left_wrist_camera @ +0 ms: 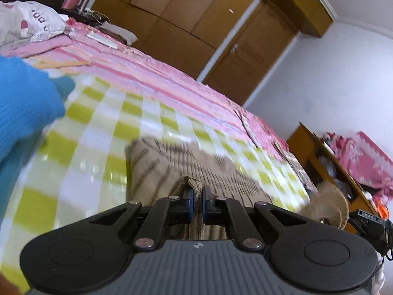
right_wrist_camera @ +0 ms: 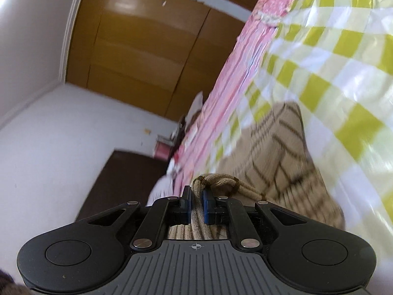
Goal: Fold small clothes
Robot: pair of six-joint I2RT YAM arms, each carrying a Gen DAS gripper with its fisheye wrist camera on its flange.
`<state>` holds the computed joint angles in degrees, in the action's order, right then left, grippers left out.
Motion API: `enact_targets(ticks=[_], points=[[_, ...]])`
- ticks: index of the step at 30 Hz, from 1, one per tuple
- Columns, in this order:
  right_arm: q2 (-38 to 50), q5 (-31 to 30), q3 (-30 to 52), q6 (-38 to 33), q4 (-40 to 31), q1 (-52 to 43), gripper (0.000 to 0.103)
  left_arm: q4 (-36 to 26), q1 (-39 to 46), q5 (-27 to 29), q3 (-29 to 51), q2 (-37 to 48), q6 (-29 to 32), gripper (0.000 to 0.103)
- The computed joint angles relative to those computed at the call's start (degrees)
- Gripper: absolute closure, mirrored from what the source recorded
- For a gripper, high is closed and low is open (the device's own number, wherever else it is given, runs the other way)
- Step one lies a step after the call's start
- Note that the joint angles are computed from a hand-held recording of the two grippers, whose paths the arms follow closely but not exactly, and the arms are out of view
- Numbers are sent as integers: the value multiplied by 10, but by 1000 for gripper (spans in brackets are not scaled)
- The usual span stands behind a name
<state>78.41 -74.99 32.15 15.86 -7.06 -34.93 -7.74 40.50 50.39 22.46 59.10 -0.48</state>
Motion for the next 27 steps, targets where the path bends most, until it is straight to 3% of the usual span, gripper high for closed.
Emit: enact_targets(ticks=[2,5,12,19,22,25,27], points=[[61,66,-10,208,256,60,93,81,-36,-37,12,59,-43,90],[133,139,22,269,341,111,93,164,-78,-89,37,148,-82,90],[260,259,113,260,325,195,93,221,-112,-149,87,284,-106,91],[293,285,140,254,312,208,90,217,-118,-179,110,320,-121,88],[289,288,133,249,315,205,88,214,-119,-185,120,329,-145,83],[283,276,131,256,314,196,74,214,-123,-195,125,325,-162,79],[273,272,123,256,324,193,71,228,-127,-215,116,310,-171,62]])
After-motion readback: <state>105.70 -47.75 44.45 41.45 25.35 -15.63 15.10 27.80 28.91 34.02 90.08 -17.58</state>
